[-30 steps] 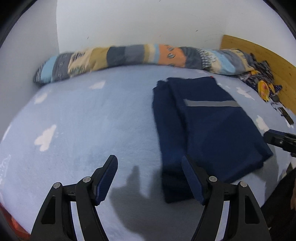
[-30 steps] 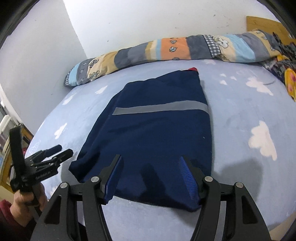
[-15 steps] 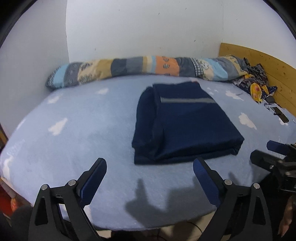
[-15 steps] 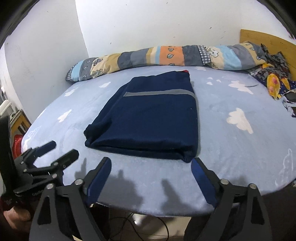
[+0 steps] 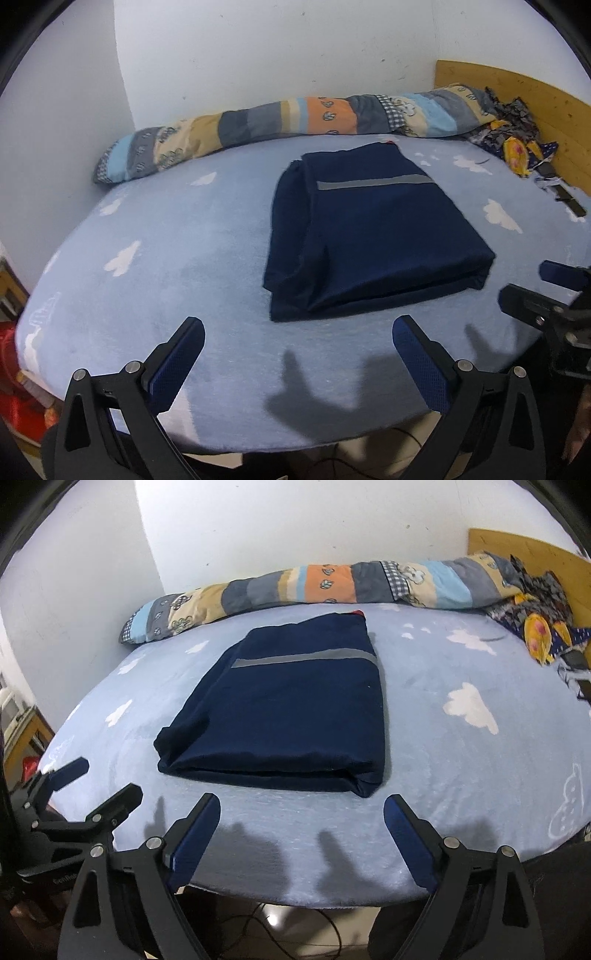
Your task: Fold large clothes
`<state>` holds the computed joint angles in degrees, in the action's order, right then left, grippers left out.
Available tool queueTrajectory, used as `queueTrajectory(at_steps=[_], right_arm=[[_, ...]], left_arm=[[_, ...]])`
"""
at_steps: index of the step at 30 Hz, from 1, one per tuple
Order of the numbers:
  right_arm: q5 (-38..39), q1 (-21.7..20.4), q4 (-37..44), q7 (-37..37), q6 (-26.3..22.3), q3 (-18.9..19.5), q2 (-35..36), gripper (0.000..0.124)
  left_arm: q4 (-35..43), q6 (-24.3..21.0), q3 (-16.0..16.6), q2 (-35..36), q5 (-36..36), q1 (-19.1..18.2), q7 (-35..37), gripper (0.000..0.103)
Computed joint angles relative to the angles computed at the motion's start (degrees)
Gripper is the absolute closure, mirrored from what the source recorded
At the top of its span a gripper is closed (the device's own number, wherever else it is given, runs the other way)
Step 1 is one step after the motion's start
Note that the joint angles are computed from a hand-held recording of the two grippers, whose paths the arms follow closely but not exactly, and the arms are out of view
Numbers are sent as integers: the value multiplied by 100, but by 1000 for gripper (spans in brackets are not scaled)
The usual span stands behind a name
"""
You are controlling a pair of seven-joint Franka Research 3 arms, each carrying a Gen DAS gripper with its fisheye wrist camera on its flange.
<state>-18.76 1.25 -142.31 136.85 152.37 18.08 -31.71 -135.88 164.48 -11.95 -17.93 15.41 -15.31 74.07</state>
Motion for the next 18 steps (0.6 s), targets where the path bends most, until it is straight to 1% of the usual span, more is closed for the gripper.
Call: queueTrajectory(at_steps=[4,10,12,18], right_arm=[[-88,4,28,-55,-22,37,19,32],[-46,54,52,-67,-23,-12,61,32],[-58,54,68,-86,-33,-15,77,32],[-95,85,76,-153,-29,-17,112,32]], left_arm=[[240,-196,-61,217,119,64,12,3],[387,-154,-219,380,642,290,-282,3],[418,-170,-237,424,757,303,-337,3],[447,-217,-190,469,794,248,-292,3]])
